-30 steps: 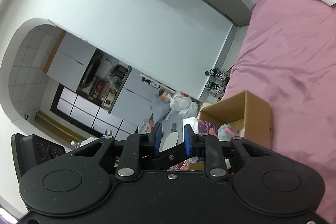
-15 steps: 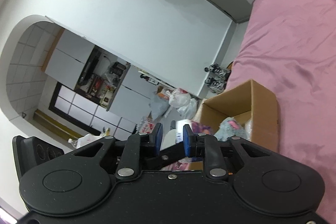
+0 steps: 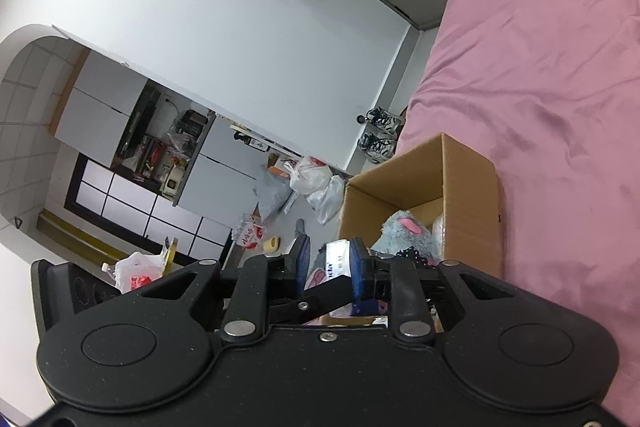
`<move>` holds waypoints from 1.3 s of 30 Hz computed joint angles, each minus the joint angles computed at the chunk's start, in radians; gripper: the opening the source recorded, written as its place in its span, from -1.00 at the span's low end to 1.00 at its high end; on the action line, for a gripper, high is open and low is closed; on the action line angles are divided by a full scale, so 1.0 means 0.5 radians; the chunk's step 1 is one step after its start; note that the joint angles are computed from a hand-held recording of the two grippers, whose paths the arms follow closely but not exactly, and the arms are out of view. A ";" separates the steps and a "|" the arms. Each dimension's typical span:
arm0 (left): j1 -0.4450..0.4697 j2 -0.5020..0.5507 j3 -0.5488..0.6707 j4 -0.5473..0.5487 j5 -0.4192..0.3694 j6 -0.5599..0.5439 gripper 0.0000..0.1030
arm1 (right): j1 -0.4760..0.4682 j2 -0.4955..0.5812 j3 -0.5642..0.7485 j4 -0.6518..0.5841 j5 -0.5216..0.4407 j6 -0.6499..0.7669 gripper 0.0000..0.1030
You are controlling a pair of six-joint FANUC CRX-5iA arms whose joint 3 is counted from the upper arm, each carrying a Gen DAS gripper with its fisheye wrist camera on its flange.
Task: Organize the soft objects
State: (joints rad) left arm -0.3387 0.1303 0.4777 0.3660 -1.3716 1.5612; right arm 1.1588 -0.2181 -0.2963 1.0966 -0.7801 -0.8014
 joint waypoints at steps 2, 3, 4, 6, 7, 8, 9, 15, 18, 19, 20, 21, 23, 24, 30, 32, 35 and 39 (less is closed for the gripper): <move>-0.008 0.008 0.010 -0.016 0.045 0.045 -0.67 | 0.006 -0.005 -0.006 0.020 -0.028 -0.031 -0.54; -0.008 0.014 0.015 -0.008 0.071 0.059 -0.67 | 0.007 -0.009 -0.010 0.026 -0.041 -0.044 -0.54; -0.013 0.033 0.043 -0.011 0.076 0.080 -0.66 | 0.008 -0.013 -0.014 0.035 -0.054 -0.062 -0.54; -0.020 0.072 0.105 -0.020 0.078 0.121 -0.65 | 0.010 -0.024 -0.030 0.059 -0.067 -0.096 -0.54; -0.022 0.089 0.136 -0.025 0.080 0.140 -0.63 | 0.007 -0.027 -0.035 0.063 -0.066 -0.105 -0.54; -0.027 0.100 0.160 -0.038 0.087 0.158 -0.62 | 0.003 -0.028 -0.042 0.066 -0.062 -0.112 -0.54; -0.026 0.109 0.178 -0.036 0.091 0.160 -0.56 | 0.005 -0.030 -0.043 0.061 -0.069 -0.115 -0.54; -0.048 0.085 0.227 -0.163 0.186 0.220 0.37 | -0.002 -0.032 -0.041 0.037 -0.067 -0.117 -0.54; -0.052 0.103 0.287 -0.215 0.135 0.223 0.39 | 0.000 -0.034 -0.042 0.040 -0.074 -0.126 -0.53; -0.050 0.113 0.310 -0.227 0.102 0.226 0.40 | 0.002 -0.035 -0.043 0.040 -0.079 -0.133 -0.53; -0.047 0.114 0.320 -0.232 0.083 0.222 0.40 | 0.004 -0.035 -0.042 0.038 -0.084 -0.137 -0.53; -0.044 0.113 0.329 -0.244 0.066 0.218 0.42 | 0.008 -0.035 -0.040 0.038 -0.093 -0.141 -0.53; -0.039 0.106 0.343 -0.274 0.028 0.205 0.51 | 0.018 -0.032 -0.034 0.036 -0.112 -0.149 -0.51; -0.034 0.098 0.340 -0.279 0.017 0.191 0.55 | 0.024 -0.033 -0.036 0.038 -0.118 -0.156 -0.49; 0.023 0.045 0.309 -0.270 -0.072 0.129 0.64 | 0.099 -0.016 0.024 -0.021 -0.225 -0.052 -0.30; 0.042 0.020 0.288 -0.267 -0.094 0.112 0.67 | 0.131 -0.010 0.050 -0.059 -0.269 0.004 -0.20; 0.073 -0.024 0.242 -0.251 -0.105 0.066 0.72 | 0.190 0.023 0.135 -0.148 -0.384 0.127 -0.11; 0.104 -0.052 0.226 -0.228 -0.143 0.024 0.77 | 0.256 0.091 0.291 -0.280 -0.558 0.307 0.04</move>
State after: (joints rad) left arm -0.2866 0.1042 0.5909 0.2522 -1.4429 1.5730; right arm 1.2867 -0.1727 -0.1508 0.9566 -1.0589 -0.6481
